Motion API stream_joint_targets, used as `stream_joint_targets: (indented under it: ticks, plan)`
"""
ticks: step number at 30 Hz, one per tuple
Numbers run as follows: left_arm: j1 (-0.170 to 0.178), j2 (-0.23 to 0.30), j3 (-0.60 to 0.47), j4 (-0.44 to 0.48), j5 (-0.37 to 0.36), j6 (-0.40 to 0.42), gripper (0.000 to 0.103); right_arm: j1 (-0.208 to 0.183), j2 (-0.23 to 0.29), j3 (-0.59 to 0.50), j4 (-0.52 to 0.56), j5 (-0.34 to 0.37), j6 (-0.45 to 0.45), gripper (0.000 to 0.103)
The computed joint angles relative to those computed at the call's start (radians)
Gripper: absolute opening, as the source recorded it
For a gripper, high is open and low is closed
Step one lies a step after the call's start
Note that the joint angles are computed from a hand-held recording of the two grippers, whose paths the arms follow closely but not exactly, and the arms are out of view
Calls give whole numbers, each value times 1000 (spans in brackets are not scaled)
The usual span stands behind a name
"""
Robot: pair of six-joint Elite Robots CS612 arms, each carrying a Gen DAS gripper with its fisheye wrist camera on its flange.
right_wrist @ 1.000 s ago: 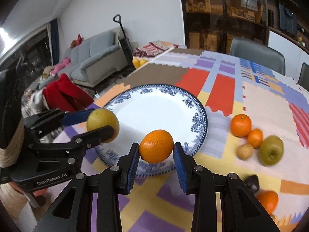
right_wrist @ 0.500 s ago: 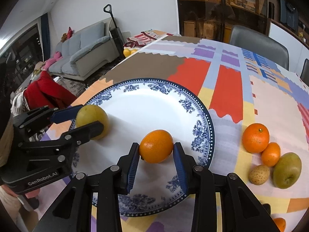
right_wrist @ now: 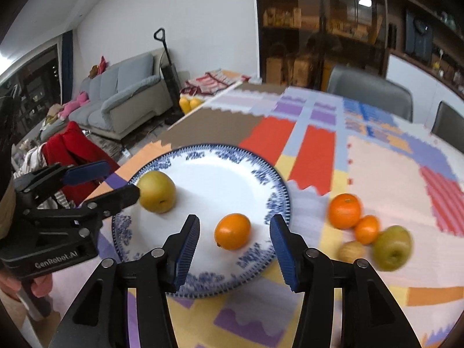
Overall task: Organize fruits
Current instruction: 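Lower the pear onto the plate and open the left gripper while the right releases the orange there, then move both open grippers back over the row of fruit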
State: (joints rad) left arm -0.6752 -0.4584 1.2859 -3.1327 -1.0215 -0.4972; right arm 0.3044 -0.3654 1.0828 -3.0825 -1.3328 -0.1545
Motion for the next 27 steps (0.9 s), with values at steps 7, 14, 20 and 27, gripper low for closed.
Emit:
stream_joint_targets:
  ticks: [7,14,20,27]
  plan:
    - [-51,-30,52,-59,58,19,76,-20,-75,162,-182,-11,25,59]
    - [-97,-30,56,-111,87,67,80,-41,-130,300,-323,-57,8,62]
    - [-125,-23,34,-130,60,117,80,-70,-168,390,-401,-83,24,62]
    - [-139,5,-23,-124,-2,180,80,-100,-195,454,-438,-101,19,62]
